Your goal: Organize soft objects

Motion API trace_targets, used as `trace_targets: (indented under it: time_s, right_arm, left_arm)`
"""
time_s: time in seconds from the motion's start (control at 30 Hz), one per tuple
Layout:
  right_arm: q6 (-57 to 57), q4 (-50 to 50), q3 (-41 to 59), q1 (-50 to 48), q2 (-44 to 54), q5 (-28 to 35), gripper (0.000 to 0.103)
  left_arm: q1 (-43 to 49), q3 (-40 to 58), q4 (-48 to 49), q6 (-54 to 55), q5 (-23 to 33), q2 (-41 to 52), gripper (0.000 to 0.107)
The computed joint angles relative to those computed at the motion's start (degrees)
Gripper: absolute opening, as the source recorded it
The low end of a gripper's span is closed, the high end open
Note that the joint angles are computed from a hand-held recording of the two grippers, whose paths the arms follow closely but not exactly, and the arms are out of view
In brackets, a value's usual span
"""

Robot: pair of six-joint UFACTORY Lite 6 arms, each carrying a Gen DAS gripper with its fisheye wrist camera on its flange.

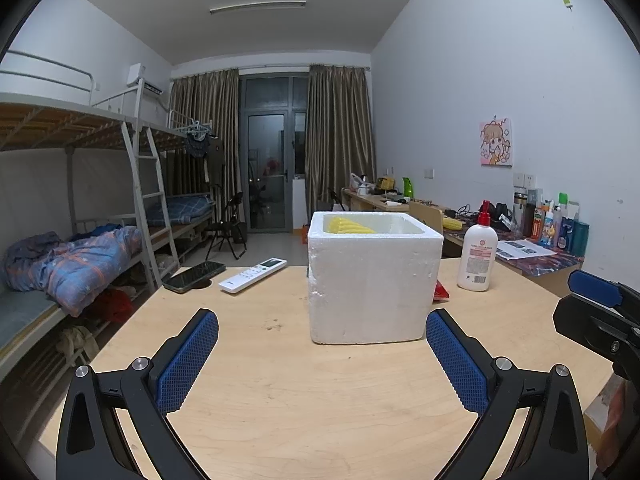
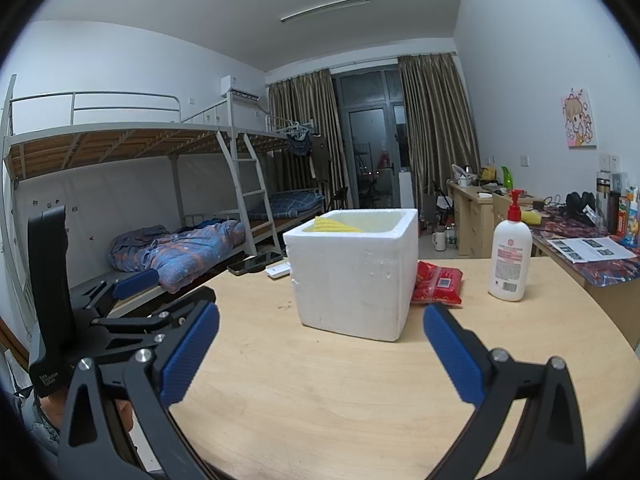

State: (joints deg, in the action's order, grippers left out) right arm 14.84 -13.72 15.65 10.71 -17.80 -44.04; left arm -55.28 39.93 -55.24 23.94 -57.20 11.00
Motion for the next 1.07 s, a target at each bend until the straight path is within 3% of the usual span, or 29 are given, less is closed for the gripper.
trace_targets:
  time_s: [1.07]
  right_arm:
    - [-0.29, 0.55, 0.76, 0.18, 0.55, 0.80, 0.103]
  left_arm:
    - [0.90, -2.38, 0.41, -0.04, 0.51, -2.92, 0.103]
